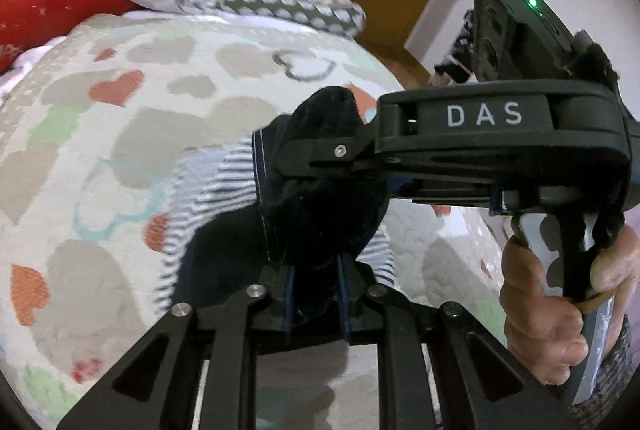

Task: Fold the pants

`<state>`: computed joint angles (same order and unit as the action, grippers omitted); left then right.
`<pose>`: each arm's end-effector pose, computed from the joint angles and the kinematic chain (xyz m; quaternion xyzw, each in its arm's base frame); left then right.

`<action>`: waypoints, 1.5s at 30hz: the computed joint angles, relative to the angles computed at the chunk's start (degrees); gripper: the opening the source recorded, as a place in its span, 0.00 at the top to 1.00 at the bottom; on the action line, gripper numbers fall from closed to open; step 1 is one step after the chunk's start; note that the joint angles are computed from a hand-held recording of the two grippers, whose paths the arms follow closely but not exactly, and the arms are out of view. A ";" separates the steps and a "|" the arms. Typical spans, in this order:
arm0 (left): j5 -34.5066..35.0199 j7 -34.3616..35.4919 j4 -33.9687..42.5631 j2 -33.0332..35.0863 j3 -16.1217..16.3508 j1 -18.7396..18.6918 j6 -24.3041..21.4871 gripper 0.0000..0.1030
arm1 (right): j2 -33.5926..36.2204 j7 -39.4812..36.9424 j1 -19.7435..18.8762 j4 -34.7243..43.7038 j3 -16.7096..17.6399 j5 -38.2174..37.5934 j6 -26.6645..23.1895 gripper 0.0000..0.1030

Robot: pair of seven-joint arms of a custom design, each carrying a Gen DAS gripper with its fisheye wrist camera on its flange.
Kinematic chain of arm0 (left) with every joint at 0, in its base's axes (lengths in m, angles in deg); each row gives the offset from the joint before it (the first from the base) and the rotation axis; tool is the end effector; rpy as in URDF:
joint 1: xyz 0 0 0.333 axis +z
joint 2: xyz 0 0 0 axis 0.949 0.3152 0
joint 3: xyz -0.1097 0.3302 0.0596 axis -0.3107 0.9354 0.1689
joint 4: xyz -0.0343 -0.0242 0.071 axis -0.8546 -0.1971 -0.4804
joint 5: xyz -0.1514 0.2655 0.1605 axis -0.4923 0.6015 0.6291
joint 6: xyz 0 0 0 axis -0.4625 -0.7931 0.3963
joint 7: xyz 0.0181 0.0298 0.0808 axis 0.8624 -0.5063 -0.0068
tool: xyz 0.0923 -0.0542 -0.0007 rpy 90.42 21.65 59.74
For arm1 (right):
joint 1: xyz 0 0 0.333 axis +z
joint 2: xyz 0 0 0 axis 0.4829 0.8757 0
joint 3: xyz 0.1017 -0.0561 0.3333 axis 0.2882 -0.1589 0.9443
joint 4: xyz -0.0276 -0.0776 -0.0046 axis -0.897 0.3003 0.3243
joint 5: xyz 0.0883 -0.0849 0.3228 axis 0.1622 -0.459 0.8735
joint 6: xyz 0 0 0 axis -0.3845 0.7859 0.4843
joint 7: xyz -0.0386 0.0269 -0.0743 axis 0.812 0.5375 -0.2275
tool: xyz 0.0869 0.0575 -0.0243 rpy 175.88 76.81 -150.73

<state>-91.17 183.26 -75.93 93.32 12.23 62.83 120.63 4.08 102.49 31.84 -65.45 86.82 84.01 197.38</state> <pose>0.5714 -0.2343 0.5157 -0.6007 0.7121 -0.3565 0.0701 0.6677 0.1210 0.5359 -0.6874 0.6271 0.1168 0.3472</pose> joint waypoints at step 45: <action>-1.21 -10.96 -11.64 -8.63 4.31 -0.17 2.61 0.28 | -16.51 -19.23 1.44 -35.83 -3.72 33.61 30.10 0.41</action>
